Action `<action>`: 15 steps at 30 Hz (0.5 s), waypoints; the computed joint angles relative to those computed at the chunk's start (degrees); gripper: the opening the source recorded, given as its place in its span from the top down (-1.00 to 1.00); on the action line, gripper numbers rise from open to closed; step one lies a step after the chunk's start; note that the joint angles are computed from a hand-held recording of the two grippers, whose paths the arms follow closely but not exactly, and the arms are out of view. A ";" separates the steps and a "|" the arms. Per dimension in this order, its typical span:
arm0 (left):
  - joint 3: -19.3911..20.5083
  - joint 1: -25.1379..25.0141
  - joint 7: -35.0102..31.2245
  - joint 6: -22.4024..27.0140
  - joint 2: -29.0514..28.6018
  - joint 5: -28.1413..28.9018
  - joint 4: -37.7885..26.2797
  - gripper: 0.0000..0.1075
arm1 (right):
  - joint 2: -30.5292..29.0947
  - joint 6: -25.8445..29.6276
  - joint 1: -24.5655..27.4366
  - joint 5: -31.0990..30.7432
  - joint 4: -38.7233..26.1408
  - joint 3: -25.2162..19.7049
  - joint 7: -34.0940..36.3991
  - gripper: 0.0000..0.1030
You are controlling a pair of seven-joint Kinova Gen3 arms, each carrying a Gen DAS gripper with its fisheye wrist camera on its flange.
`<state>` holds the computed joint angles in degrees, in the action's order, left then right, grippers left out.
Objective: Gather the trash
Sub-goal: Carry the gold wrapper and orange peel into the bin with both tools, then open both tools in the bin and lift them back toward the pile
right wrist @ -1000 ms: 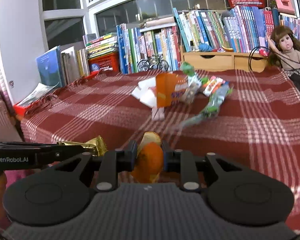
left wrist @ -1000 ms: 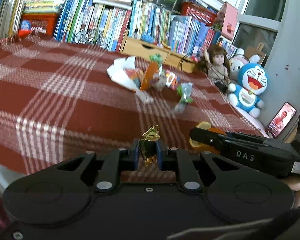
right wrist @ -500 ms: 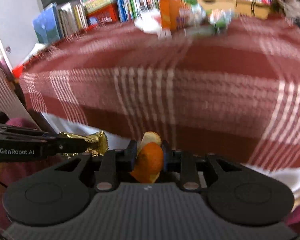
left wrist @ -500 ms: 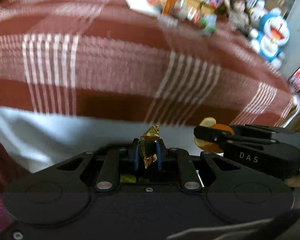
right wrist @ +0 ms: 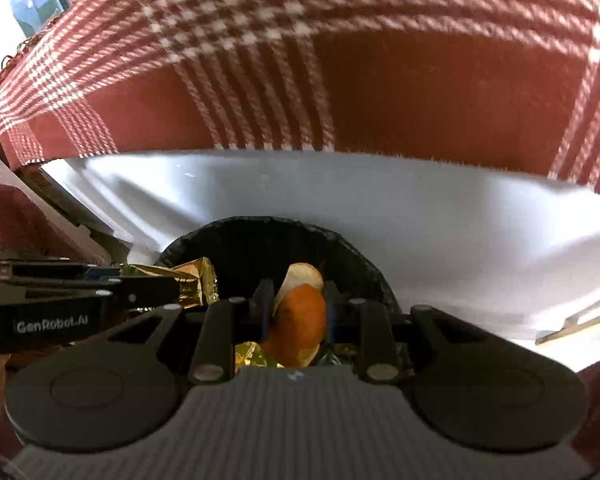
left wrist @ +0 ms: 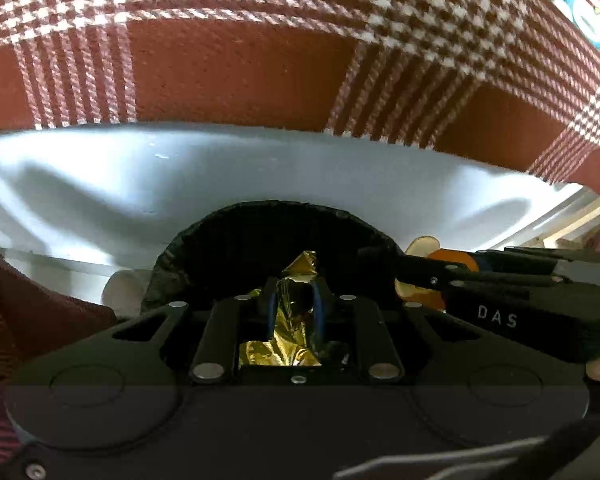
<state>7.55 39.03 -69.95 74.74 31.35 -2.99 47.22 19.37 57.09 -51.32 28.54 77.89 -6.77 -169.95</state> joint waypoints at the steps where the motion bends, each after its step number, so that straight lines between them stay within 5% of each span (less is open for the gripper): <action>1: -0.08 0.03 0.04 0.34 0.11 -0.06 -0.17 0.69 | -0.07 -0.23 0.11 -0.16 0.25 0.00 -0.16 0.40; 8: -0.10 -0.07 0.24 1.26 0.67 0.48 -1.33 0.64 | -0.05 -1.10 0.65 -0.52 0.48 -0.10 -0.03 0.29; 11: -0.12 -0.09 0.28 1.25 0.47 0.51 -1.22 0.31 | 0.15 -1.28 0.50 -0.10 0.07 0.14 0.02 -0.08; 15: -0.50 0.41 0.56 0.94 0.05 -0.54 -1.35 0.12 | -0.12 -1.74 0.47 0.26 -0.03 0.39 -0.22 -0.18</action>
